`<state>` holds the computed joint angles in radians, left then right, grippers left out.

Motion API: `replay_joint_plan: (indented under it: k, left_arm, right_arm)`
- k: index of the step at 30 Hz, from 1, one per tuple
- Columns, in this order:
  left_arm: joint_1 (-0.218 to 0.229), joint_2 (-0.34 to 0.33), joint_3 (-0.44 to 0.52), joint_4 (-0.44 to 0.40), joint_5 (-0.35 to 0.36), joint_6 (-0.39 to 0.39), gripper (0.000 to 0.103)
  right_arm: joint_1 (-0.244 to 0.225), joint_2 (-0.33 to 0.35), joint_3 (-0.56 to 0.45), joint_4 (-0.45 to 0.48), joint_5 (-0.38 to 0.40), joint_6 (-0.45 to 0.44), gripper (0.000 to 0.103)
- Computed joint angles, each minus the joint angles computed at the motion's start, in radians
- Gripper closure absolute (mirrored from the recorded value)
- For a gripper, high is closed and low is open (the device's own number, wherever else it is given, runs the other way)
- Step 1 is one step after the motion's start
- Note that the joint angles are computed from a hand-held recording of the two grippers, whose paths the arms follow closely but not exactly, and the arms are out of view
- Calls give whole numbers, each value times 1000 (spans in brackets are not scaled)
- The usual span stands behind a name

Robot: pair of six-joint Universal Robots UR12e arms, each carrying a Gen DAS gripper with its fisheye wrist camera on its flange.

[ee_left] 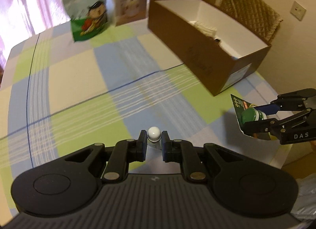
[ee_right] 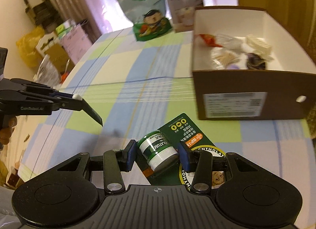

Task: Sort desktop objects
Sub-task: 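Carry the green card and lip-balm tube over the brown box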

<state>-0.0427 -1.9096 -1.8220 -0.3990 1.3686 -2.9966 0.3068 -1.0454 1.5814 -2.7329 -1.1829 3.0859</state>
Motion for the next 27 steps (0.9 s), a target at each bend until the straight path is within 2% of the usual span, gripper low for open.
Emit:
replay_joint_plan:
  k: [9,15,22,27]
  left_arm:
    - [-46,-9,55,51,-30,23,92]
    - [-71,-32,113,50,-51,54,92]
    - [-102,-78,210,35,-69,116,92]
    - [-123,-127,301,22,-74,137,92]
  right_arm:
    - [-64,-39,22,-48,52,5,56]
    - [-107,-43,-8,-51,126,-18,56]
    - [-151,4,-115,-36,238,-2,56]
    - [-170,64,-224,26,270,3,56]
